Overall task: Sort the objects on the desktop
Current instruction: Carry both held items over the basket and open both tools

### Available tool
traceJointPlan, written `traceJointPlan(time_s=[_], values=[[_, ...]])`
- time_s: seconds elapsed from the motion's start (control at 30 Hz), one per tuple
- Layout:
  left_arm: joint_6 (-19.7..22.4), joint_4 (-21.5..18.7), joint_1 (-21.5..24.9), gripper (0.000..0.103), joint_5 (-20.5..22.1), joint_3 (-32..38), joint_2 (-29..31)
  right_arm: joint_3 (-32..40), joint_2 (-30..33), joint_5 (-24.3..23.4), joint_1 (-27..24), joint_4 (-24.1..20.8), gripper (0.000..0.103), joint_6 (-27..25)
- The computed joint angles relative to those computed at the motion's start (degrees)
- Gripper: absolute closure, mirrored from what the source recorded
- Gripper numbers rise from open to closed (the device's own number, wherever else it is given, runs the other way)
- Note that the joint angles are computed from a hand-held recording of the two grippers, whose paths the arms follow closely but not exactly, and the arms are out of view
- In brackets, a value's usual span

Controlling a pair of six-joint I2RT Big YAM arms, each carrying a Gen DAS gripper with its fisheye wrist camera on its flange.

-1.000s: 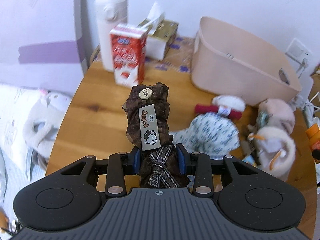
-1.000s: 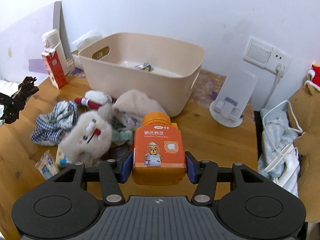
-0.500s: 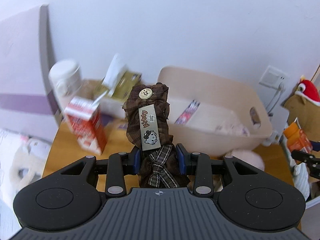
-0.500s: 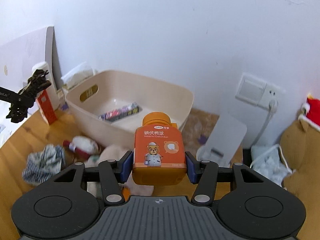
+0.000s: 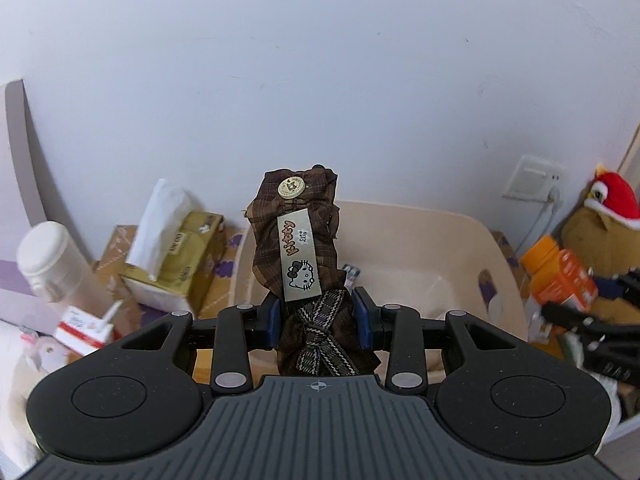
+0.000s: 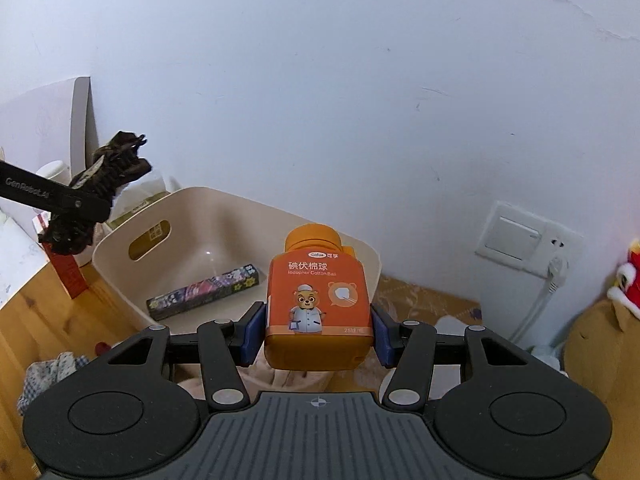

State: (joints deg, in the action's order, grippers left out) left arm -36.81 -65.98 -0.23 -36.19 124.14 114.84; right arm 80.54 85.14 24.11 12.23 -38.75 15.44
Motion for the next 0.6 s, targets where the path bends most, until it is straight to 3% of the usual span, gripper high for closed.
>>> traceJointPlan(time_s=[0.2,0.33,0.5,0.6], values=[[2.08,-1.79,0.73,0.066,1.75,8.49,6.90,2.08,3.31,-1.94,-1.22,0.20,0.052,-0.85],[0.69,-5.35,1.62,0.066,3.75,14.58,11.78,4.28,6.42,-3.03,-1.36,-0.87,0.052,-0.85],[-2.00,-16.60,2.66,0.066,7.69,28.44,20.72,8.66,10.87,-4.62,-1.45,-5.02,0.052,-2.22],[-3.00,-15.50,3.50,0.066,11.49,25.22,19.77,9.12,12.11,-5.20,-1.59,-5.09,0.052,-3.75]])
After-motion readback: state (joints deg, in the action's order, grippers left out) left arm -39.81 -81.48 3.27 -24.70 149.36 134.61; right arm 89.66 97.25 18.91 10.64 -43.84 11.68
